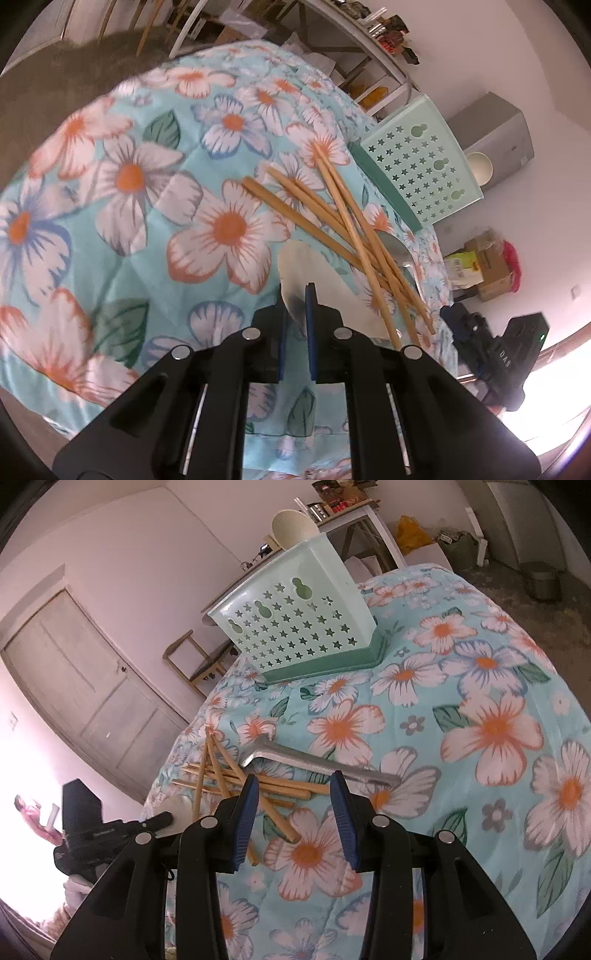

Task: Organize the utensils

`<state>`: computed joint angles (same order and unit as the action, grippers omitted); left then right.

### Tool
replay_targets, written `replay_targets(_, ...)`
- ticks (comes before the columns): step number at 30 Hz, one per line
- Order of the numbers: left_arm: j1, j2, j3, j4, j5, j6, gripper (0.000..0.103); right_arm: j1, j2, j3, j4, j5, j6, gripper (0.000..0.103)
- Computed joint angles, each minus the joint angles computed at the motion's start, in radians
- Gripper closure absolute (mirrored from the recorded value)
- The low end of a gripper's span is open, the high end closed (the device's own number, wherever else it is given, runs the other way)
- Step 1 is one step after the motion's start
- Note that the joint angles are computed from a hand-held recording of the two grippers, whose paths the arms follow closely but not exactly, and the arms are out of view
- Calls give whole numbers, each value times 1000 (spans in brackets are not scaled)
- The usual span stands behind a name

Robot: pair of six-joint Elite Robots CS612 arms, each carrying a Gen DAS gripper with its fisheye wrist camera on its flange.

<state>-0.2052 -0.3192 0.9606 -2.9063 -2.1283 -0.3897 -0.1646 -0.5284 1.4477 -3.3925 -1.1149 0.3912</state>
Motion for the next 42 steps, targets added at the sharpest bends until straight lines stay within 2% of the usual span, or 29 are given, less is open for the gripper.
replay_targets(5, 2, -7, 21, -34, 28, 24, 95, 9, -2, -36, 65, -27, -93, 64)
replay_targets(8, 4, -5, 21, -44, 28, 32, 94, 22, -2, -70, 111, -53, -181, 64)
replay_targets(12, 8, 1, 16, -52, 18, 35, 94, 55, 1, -119, 197, -154, -399, 64)
replay_targets(17, 11, 8, 9, -57, 4, 41, 94, 84, 17, -181, 320, -276, -623, 68)
replay_targets(24, 14, 13, 1, -54, -6, 52, 94, 113, 40, -246, 448, -371, -861, 73)
replay_targets(31, 12, 14, -2, -52, -4, 50, 94, 137, 58, -287, 451, -415, -987, 73)
replay_targets(36, 12, 14, -3, -52, -2, 50, 94, 152, 74, -302, 408, -438, -1066, 74)
replay_targets(39, 12, 15, -4, -51, -1, 51, 93, 158, 84, -311, 384, -439, -1096, 82)
replay_targets(41, 12, 15, -4, -51, -1, 52, 93, 162, 93, -318, 359, -445, -1098, 92)
replay_targets(42, 12, 15, -5, -52, 0, 52, 93, 163, 96, -322, 352, -447, -1095, 93)
